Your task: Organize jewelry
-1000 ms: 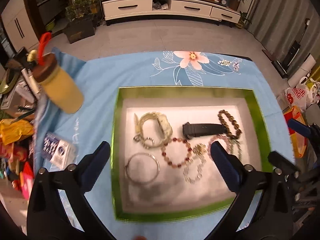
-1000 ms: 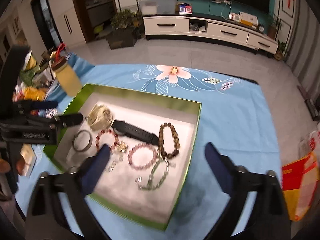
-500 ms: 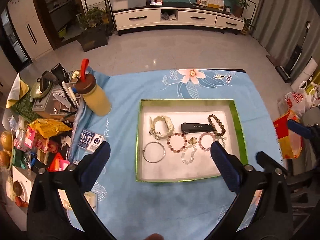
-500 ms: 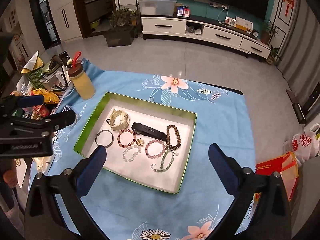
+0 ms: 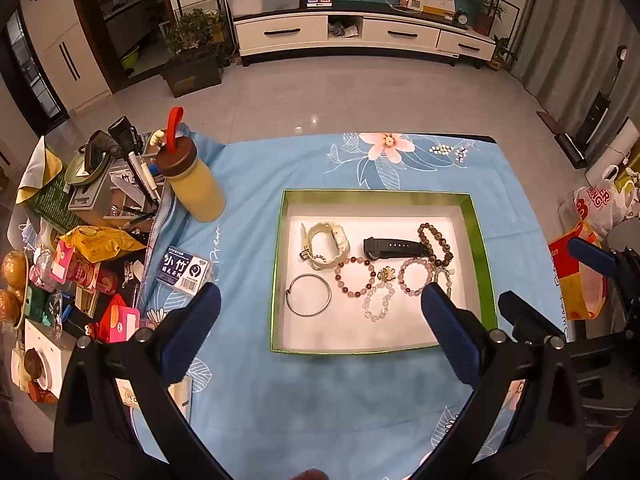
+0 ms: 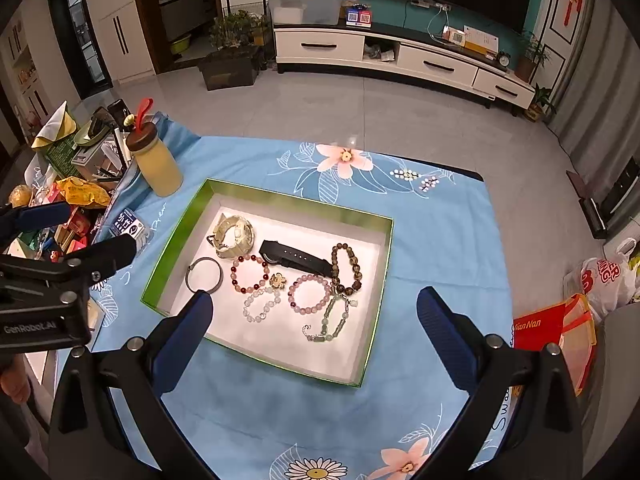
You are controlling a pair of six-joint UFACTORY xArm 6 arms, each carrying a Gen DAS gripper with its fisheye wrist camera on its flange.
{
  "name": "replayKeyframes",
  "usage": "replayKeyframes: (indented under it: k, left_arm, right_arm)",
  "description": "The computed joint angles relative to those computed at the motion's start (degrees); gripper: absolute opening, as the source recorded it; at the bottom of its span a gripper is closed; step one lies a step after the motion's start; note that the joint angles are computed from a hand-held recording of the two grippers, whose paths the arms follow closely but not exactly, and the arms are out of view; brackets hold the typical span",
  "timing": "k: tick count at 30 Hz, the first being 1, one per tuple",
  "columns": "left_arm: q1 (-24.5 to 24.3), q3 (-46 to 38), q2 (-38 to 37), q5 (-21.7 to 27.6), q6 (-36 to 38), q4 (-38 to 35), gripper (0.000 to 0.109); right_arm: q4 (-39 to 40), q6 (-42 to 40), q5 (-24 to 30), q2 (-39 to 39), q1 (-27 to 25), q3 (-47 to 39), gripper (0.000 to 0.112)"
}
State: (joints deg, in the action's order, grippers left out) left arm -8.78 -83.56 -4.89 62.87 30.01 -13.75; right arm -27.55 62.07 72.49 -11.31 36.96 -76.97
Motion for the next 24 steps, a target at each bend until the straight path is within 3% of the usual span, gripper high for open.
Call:
replayKeyframes:
  k: [24]
  left_arm:
    - [-0.1,0.5,-0.1,-0.4,-0.8,1.4,0.101]
  right_arm:
    - [-0.1,1.1,0.1,-1.4,-0.3,1.6,0.102]
